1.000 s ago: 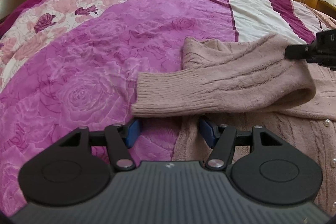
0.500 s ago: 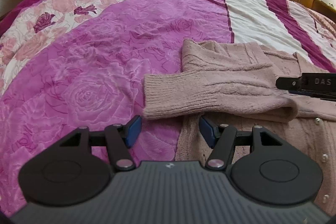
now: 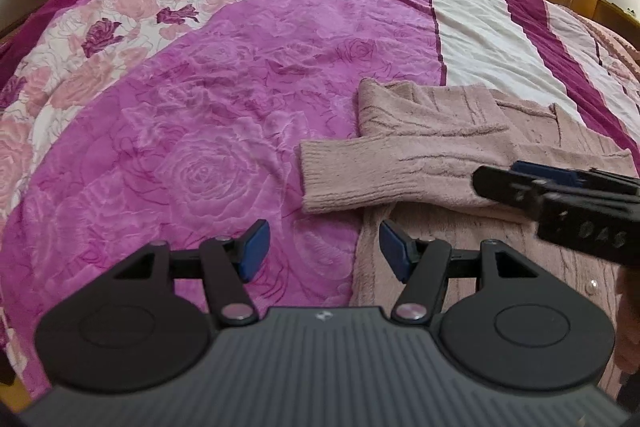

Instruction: Fold small clothes

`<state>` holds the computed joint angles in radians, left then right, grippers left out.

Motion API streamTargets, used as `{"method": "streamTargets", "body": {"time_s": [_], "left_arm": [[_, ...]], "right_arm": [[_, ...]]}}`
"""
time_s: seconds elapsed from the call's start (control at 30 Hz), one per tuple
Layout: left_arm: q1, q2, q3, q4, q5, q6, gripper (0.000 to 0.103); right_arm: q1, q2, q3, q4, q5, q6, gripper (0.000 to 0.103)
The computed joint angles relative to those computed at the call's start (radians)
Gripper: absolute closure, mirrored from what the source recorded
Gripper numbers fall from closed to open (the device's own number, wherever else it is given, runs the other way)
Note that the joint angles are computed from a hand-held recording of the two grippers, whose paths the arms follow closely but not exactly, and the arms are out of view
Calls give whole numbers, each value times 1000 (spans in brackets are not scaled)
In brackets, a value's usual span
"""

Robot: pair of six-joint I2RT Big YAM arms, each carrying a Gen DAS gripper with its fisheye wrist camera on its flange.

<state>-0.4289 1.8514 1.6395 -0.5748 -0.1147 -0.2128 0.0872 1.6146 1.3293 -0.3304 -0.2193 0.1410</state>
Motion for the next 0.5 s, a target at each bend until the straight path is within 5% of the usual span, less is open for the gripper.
{"method": "streamTargets", "body": {"time_s": [0.5], "left_arm": [[28, -16, -36, 1, 15, -26, 41]], "right_arm": [[80, 97, 63, -19, 141, -184, 47]]}}
